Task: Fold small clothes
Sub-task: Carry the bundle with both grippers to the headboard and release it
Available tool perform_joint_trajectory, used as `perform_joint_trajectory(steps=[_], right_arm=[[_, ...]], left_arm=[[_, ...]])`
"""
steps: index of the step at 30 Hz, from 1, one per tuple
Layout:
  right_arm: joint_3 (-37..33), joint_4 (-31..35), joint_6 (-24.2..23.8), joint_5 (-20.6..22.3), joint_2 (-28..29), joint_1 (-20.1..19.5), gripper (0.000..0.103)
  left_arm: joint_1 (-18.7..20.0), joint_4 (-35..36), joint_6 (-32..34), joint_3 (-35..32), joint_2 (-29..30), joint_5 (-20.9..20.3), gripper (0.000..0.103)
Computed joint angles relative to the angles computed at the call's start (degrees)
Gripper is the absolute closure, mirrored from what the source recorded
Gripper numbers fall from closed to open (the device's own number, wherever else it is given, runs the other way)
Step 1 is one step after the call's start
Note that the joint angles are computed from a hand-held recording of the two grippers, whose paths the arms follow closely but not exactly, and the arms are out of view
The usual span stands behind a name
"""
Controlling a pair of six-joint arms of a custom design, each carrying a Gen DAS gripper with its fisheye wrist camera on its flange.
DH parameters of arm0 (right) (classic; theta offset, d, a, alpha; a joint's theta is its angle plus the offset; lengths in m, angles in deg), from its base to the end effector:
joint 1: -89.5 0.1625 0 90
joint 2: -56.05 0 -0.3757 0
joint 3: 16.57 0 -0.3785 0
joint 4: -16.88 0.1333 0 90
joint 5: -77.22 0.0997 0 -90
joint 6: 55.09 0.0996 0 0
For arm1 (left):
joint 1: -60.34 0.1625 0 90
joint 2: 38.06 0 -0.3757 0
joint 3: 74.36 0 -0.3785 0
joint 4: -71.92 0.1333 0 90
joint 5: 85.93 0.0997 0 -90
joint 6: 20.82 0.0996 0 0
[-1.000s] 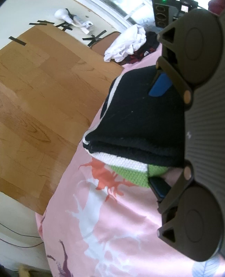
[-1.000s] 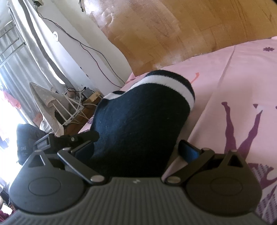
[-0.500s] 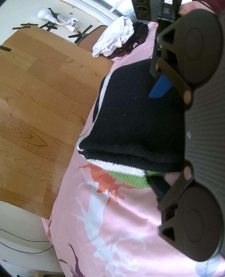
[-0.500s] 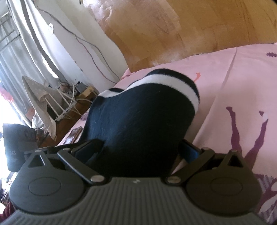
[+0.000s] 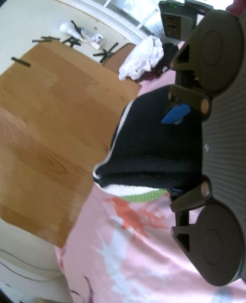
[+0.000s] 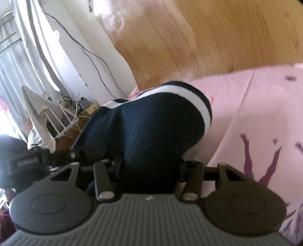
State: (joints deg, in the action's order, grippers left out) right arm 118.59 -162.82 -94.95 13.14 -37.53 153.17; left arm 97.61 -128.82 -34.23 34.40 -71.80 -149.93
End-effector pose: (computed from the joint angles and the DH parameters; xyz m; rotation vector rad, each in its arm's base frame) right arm -0.0158 -0.4306 0.3007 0.5974 -2.6658 1.3580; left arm -0.3253 -0.4699 -0.0089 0.7681 2.7877 -1.1419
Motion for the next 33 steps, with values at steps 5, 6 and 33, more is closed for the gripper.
perform_joint_trajectory(steps=[5,6,33], right_arm=[[-1.8,-3.1,0.1,3.9,-0.2,-0.6,0.05],[-3.1,-2.7,0.4,4.2,0.0,-0.3,0.05],[-73.1,17.9,7.2,-20.4,57.1,18.7,0.035]], left_arm=[[-1.0,0.8,5.2,-5.7,2.2,-0.9,0.041],[-1.0,1.3,6.2,-7.2,2.6,-1.1,0.041],[14.6,31.2,9.4,-63.0,25.1,22.6,0.048]])
